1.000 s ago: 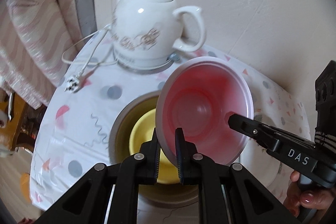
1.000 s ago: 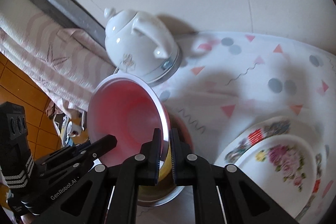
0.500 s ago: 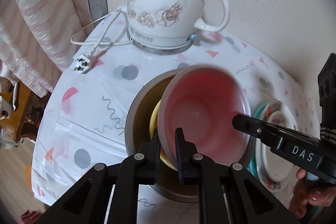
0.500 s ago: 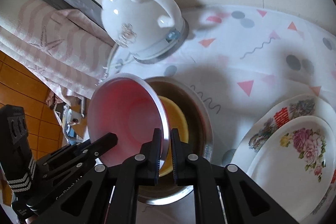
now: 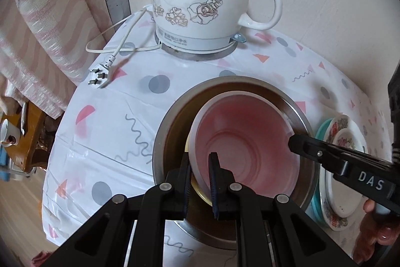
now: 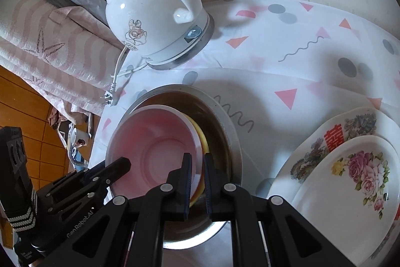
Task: Organize plates and bowls
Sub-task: 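Carry the pink-and-red bowl over the yellow bowl and lower it in, then open the right gripper and release the pink-and-red bowl, then close the right gripper on the steel bowl rim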
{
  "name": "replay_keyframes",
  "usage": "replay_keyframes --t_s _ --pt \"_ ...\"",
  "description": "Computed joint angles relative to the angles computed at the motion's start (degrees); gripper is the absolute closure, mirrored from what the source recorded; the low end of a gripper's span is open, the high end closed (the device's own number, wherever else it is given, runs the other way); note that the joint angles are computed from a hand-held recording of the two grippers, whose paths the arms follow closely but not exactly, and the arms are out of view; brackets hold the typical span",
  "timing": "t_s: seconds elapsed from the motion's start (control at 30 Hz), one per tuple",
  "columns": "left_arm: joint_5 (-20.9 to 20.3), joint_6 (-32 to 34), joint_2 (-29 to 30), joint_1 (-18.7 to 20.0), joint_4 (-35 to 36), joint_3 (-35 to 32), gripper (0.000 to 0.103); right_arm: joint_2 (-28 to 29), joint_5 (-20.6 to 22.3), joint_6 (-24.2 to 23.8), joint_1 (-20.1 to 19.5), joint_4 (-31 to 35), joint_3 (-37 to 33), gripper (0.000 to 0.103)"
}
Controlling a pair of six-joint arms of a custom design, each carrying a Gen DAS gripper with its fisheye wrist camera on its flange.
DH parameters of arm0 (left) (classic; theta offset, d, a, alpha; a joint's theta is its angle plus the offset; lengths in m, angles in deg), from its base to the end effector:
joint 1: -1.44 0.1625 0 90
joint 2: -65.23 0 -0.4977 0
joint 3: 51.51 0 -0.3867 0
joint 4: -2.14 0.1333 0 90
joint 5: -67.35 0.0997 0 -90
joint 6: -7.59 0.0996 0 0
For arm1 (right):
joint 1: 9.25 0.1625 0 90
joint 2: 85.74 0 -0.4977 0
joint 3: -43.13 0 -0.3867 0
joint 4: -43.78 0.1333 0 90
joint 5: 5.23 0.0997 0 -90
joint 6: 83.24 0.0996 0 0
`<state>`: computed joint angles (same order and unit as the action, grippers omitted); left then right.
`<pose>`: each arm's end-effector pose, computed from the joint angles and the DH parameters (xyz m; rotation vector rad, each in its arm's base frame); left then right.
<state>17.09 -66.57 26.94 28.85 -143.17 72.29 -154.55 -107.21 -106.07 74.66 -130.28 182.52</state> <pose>-0.3253 -0.3906 -0.0310 -0.0089 2.3646 -0.5567 0.0666 -0.4377 0.1903 0.3826 -2.8451 0.2533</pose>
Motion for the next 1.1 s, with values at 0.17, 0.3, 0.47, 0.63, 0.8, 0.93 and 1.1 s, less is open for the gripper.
replay_keyframes --t_s 0.17,0.3,0.47,0.63,0.8,0.93,1.1 --pt "1.10 -0.66 -0.35 -0.17 0.49 0.29 0.082 -0.93 0.69 -0.56 -0.08 -0.70 0.34 0.093" --pt "1.27 -1.80 -1.45 -0.49 -2.94 2.00 0.063 -2.02 2.16 -0.16 -0.79 -0.29 0.33 0.093" --pt "4.45 -5.56 -3.74 -2.00 -2.04 3.57 0.041 -4.31 4.53 -0.04 -2.25 0.05 0.34 0.092" --pt "4.41 -10.01 -5.73 -2.13 -0.99 5.47 0.041 -5.77 4.08 0.65 -3.01 0.47 -0.83 0.085" --pt "2.32 -13.16 -6.33 -2.39 -3.09 8.07 0.040 -5.59 2.50 0.08 -3.17 0.36 -1.53 0.080" --pt "-0.04 -13.61 -6.18 -2.30 -7.53 10.27 0.040 -4.65 1.57 -0.72 -3.18 1.64 -2.23 0.080" --pt "-1.49 -13.03 -5.60 -2.59 -10.62 11.64 0.044 -3.06 -0.03 -2.42 -2.43 2.53 -2.90 0.080"
